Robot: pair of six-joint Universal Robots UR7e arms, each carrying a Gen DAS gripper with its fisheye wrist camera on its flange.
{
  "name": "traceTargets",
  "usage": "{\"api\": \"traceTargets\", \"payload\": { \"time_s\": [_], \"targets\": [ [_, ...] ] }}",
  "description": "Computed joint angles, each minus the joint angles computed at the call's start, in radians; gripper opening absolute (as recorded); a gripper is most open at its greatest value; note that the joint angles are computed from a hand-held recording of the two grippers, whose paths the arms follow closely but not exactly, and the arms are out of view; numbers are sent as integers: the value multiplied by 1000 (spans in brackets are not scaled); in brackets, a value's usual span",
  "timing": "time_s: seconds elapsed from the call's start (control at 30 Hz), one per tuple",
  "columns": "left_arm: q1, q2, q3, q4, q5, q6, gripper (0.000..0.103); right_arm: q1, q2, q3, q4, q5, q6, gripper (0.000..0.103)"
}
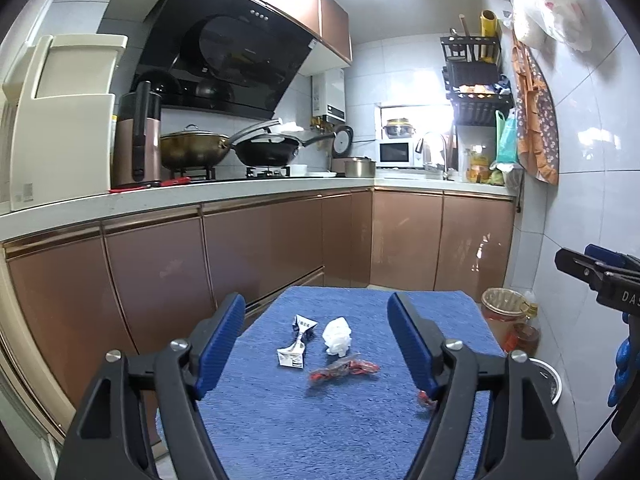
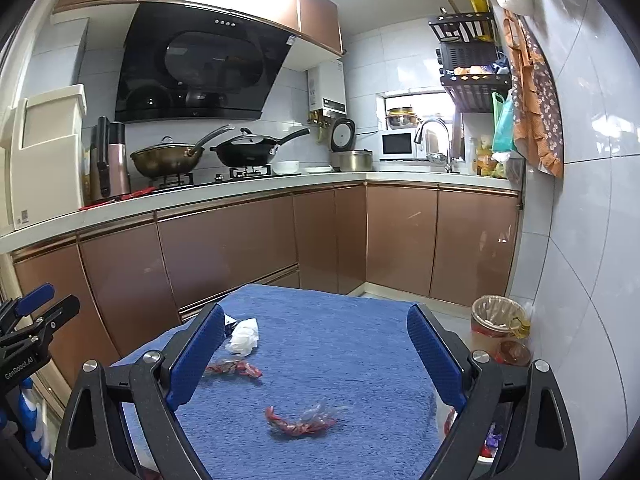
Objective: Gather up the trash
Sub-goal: 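Move both open tools back above the table and hold them still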
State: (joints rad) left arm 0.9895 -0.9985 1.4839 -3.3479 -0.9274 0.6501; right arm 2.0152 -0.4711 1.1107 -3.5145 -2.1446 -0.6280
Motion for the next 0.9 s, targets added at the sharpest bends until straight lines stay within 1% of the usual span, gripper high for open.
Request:
{"api": "traceTargets", "payload": {
  "time_s": [0.2, 0.53, 0.9],
  "targets": [
    [0, -8, 21, -43, 13, 23, 73, 6, 8, -2, -1, 8, -2, 92],
    [-2, -6, 33, -64, 23, 37, 73, 9, 13, -2, -1, 12, -4, 93],
    [3, 20, 13, -22, 37, 21, 74, -2, 17, -5, 7, -1, 28, 93]
  ]
}}
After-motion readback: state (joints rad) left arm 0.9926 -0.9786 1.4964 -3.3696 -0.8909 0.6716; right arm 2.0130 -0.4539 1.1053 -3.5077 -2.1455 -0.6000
